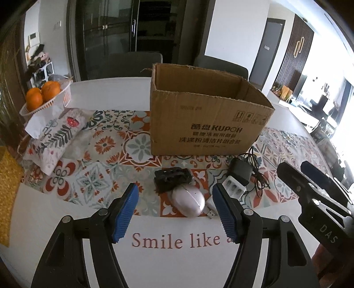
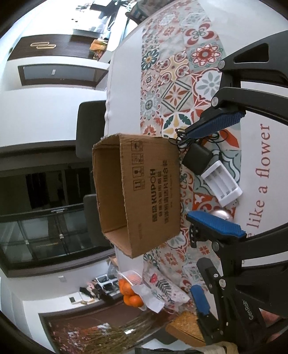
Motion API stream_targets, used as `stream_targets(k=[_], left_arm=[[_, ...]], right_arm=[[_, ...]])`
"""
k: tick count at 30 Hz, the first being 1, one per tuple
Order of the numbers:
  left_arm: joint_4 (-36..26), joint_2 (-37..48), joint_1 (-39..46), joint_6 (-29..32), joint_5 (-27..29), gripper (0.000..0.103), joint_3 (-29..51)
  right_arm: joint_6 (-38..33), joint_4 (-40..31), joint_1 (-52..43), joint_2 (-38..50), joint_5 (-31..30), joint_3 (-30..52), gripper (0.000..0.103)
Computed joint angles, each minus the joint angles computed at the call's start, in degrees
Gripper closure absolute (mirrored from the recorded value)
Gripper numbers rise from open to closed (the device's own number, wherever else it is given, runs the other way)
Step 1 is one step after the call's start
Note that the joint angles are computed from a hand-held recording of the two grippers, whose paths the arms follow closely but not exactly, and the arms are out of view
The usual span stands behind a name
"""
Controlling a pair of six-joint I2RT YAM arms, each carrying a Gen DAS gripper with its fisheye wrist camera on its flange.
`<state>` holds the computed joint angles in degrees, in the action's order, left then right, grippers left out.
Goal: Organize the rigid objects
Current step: 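Withdraw both tools from the box toward the remaining table items, then close the right tool on the black corded charger while the left closes on the black clip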
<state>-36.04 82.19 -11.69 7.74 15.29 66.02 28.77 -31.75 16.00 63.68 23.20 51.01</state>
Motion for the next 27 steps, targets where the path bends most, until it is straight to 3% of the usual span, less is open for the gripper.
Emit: stream_targets(k=[2,11,18,27], left_arm=[[1.19,0.18,0.00,-0.59,0.61,0.027,-0.73],[3.79,4.79,-1.22,-2.82,0.15,0.024,0.11],[4.94,10.40,-2.94,-6.56,-2.17,0.019,2.43],[3.69,18.01,-6.52,-10.29,-7.70,0.014,7.99]], right_arm=[[0.74,0.43,-0.44,-0.25,-0.31,-0.72,0.033],[2.59,3.89,-3.87,2.27,-3.43,-3.16,0.031],[1.17,7.19,-7.49,6.16,-4.68,-3.55,0.018],[-2.59,9.64,-15.54,14.07,-13.93,-1.60,0.014]])
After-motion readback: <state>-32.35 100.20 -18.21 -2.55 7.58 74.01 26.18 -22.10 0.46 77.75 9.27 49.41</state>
